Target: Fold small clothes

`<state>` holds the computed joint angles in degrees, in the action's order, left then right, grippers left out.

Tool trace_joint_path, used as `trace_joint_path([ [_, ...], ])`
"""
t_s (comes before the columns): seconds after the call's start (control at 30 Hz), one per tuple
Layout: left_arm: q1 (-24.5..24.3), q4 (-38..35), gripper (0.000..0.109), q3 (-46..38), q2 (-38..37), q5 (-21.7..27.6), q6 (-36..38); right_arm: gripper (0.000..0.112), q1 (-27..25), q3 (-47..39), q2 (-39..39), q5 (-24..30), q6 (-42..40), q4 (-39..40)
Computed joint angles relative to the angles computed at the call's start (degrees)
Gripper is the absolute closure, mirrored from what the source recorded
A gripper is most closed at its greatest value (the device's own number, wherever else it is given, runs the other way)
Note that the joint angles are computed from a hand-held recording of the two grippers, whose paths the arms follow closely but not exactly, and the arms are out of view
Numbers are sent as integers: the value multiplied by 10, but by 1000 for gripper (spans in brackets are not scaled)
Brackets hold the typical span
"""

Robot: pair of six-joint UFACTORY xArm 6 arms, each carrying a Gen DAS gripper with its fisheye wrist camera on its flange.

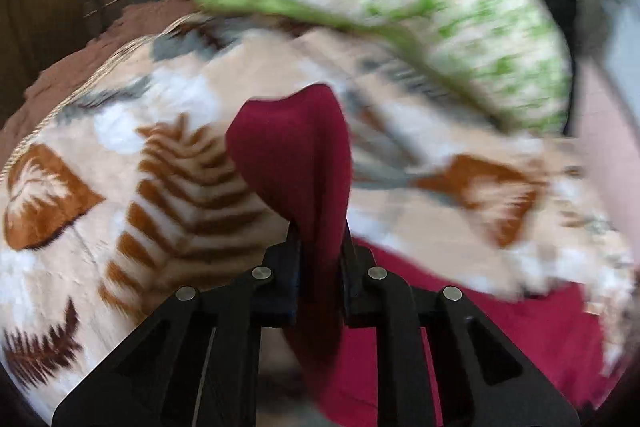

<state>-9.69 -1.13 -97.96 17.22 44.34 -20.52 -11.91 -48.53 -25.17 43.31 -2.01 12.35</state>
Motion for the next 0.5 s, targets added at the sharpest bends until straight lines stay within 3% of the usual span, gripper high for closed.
trace_joint_path([
  [0.13,-48,-136,95,20,-52,-39,100,24,-19,-1,-9,-5,7,5],
  [0.23,-114,-226,95,20,-71,-55,168,24,-36,-7,-14,0,1,19],
  [0.43,-234,-274,95,30,-35,-65,204,24,-90,-10,-24,-8,-6,52],
  [0.5,-263,-333,95,28,-6,-41,253,24,-113,-12,-19,-6,-6,64],
])
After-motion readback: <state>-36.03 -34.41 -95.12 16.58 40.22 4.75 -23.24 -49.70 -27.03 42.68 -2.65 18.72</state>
